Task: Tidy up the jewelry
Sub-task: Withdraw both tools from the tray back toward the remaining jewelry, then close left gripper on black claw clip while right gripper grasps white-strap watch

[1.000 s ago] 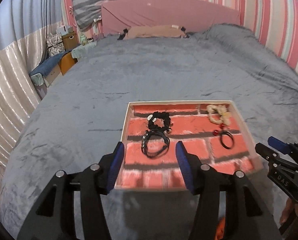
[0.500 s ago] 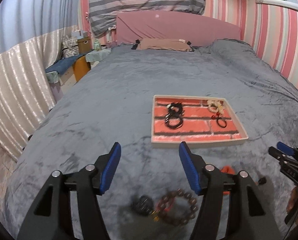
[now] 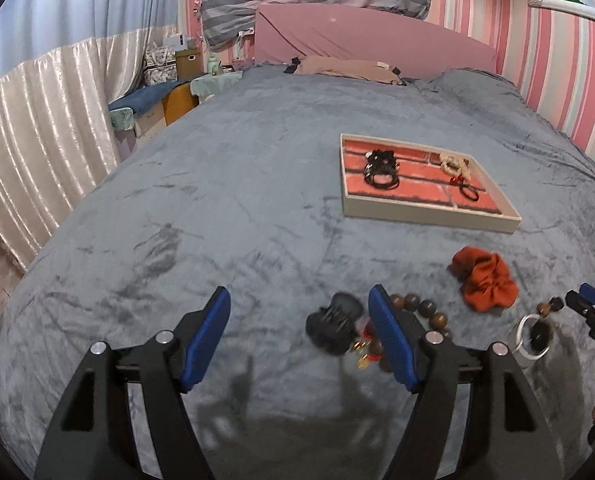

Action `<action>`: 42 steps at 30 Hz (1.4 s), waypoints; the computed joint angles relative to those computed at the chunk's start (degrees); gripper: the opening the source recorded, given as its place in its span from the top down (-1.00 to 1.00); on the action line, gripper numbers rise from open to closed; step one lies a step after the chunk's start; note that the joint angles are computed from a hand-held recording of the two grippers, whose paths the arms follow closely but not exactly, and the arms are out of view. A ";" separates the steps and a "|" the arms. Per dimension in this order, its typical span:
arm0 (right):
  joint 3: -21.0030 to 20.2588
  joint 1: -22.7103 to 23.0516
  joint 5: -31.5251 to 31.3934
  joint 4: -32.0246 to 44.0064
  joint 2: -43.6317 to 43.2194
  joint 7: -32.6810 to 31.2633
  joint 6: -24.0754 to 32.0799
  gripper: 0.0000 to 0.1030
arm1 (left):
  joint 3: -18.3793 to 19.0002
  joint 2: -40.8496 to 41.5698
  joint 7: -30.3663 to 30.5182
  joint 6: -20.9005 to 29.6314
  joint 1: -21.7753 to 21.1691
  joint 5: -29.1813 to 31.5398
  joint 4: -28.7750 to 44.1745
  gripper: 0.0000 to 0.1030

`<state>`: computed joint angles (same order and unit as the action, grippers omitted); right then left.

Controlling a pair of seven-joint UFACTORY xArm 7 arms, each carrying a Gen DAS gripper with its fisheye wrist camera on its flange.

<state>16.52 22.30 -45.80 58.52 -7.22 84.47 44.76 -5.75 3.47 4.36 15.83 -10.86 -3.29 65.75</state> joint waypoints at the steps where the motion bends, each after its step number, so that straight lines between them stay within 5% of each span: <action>1: 0.11 0.06 -0.09 -0.32 -0.07 0.57 -0.09 -0.07 | 0.01 -0.18 0.24 -0.52 0.05 -0.16 -0.70 -0.37; 16: -0.64 2.20 -0.07 -0.86 4.00 4.22 -0.68 -0.07 | -1.48 3.05 7.81 -3.26 0.85 -8.48 -2.83 -0.37; 29: -3.47 4.15 0.41 2.14 8.52 3.42 -0.95 -0.07 | -1.39 9.64 5.19 -1.98 0.15 -4.45 2.45 -0.37; 42: -4.58 4.67 1.07 2.61 9.67 2.68 -1.86 -0.03 | -4.07 14.39 9.39 0.24 1.50 -6.56 7.65 -0.37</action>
